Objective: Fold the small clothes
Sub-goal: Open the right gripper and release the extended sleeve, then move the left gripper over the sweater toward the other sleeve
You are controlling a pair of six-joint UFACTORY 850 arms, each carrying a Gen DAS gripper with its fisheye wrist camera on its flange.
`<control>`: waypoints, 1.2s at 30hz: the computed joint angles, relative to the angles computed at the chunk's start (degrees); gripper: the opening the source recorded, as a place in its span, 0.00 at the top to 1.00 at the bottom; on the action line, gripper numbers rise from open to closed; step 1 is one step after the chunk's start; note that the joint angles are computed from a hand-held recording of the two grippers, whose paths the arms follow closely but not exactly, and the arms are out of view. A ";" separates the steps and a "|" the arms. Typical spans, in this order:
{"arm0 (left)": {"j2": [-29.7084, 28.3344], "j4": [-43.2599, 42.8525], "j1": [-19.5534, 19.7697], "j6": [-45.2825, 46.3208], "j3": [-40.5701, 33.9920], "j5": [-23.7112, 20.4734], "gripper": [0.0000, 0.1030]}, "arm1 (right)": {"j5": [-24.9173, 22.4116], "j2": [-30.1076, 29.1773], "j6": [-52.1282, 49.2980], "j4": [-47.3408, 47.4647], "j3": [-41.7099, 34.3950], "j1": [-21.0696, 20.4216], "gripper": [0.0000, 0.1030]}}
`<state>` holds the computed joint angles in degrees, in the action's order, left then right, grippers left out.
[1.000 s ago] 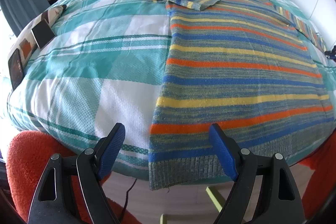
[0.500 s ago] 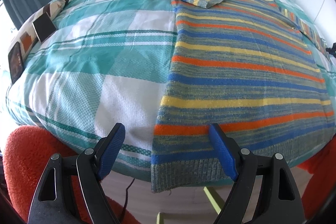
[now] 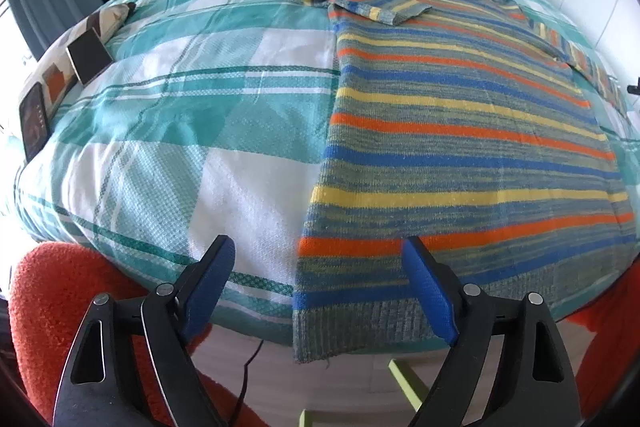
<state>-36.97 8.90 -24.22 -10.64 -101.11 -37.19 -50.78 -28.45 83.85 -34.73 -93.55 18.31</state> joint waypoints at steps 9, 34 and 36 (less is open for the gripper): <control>0.30 -1.87 -0.19 3.31 -0.81 3.76 0.09 | -4.87 5.84 12.71 -9.81 3.88 14.59 0.22; -15.65 -12.12 -1.43 11.07 -21.17 -7.97 0.00 | 5.75 -12.87 0.39 -7.86 -15.21 25.73 0.17; -15.74 -11.40 -1.59 10.63 -21.29 -8.19 0.00 | 5.61 -12.98 0.65 -8.34 -15.42 25.91 0.17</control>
<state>-52.71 -2.50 -25.81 0.00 -122.41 -45.38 -45.17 -41.43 84.50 -43.07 -108.97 44.22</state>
